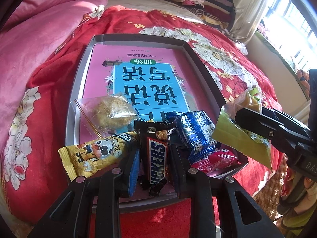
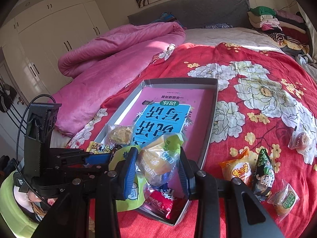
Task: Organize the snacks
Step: 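Carry the Snickers bar over the tray with the left tool while the right tool carries the pastry bag, then lower the Snickers bar into the tray with the left tool while the right tool lowers the pastry bag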
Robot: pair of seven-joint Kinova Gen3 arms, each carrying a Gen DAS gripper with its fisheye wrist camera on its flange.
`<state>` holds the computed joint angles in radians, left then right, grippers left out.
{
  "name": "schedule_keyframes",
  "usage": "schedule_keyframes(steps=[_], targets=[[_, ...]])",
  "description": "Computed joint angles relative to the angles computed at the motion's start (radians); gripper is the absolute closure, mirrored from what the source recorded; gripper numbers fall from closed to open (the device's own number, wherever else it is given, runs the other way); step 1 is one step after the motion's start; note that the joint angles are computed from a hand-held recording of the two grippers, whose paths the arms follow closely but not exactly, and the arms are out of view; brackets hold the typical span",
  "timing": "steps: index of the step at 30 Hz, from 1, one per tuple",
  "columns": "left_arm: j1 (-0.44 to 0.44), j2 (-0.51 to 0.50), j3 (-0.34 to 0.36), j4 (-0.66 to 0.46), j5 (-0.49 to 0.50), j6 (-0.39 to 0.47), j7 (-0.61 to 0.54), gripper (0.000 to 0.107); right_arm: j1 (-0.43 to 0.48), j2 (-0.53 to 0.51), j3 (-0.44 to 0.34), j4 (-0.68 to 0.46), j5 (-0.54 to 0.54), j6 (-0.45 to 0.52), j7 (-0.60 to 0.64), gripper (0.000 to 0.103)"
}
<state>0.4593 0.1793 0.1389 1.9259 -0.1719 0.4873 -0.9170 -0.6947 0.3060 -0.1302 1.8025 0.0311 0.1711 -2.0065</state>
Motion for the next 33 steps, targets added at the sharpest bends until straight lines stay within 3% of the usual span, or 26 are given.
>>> schedule_keyframes(steps=[5,13,26,33], targets=[[0.001,0.002,-0.007,0.001,-0.013,-0.005,0.012,0.078,-0.035,0.012,0.031,0.002,0.015,-0.007,-0.02,0.063],[0.022,0.014,-0.012,-0.013,-0.054,0.004,0.035,0.078,-0.137,0.021,0.143,0.009,0.075,-0.014,-0.106,0.063],[0.034,0.022,-0.014,-0.017,-0.068,-0.004,0.038,0.078,-0.119,0.046,0.12,0.006,0.086,-0.015,-0.128,0.059],[0.038,0.023,-0.013,-0.019,-0.069,-0.005,0.033,0.078,-0.216,0.027,0.222,0.022,0.143,-0.003,-0.188,0.055]])
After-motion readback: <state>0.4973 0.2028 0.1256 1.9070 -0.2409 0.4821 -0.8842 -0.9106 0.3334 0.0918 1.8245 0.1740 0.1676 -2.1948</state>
